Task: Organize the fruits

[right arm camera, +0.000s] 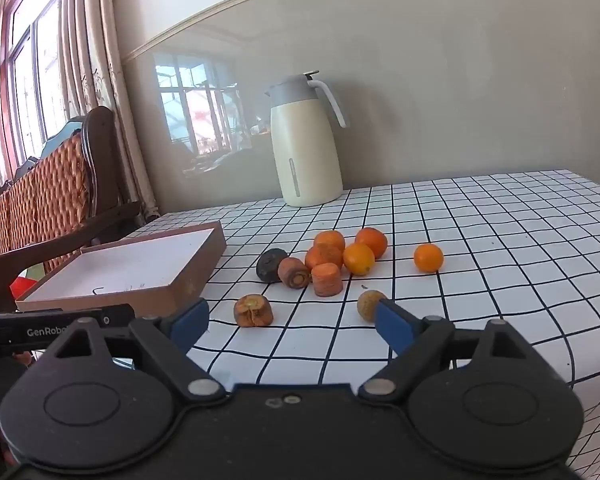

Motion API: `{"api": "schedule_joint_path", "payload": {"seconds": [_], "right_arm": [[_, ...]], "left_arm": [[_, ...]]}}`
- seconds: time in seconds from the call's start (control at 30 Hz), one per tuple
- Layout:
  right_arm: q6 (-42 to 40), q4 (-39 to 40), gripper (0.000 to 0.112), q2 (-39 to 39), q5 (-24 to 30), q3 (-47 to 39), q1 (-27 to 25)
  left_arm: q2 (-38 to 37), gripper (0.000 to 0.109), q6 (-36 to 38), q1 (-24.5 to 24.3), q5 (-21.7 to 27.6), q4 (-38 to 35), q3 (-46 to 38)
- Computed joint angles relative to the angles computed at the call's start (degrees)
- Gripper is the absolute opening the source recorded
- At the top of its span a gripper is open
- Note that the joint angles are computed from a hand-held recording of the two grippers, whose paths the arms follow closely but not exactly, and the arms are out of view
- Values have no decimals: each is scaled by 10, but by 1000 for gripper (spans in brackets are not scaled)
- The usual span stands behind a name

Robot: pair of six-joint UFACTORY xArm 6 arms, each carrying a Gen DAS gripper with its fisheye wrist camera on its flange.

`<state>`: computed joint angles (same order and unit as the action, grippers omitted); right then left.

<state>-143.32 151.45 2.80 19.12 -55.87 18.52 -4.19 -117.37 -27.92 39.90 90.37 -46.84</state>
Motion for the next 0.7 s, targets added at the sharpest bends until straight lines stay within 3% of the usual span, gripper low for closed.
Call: {"api": "schedule_joint_path", "payload": {"seconds": [0.1,0.17,0.2,0.27,0.37,0.47,0.7], "right_arm": [[-27,25,83,-7,4,5,2],[-51,47,83,-13,4,10,7],[-45,45,83,-14,4,13,12],[-6,27,84,-14,18,21,2],[55,-27,84,6,15,-3,-10],[20,8,84,3,14,1,-4],[19,5,84,1,21,5,-4]], "left_arm": [[9,103,5,-3,0,14,-9],[21,103,15,33,-55,8,-23],[28,103,4,38,-59,29,-29],[9,103,-46,26,-33,63,-3],[5,103,-41,13,-18,36,0],[8,103,-39,5,-9,22,-3],[3,103,-46,0,2,32,2]]}}
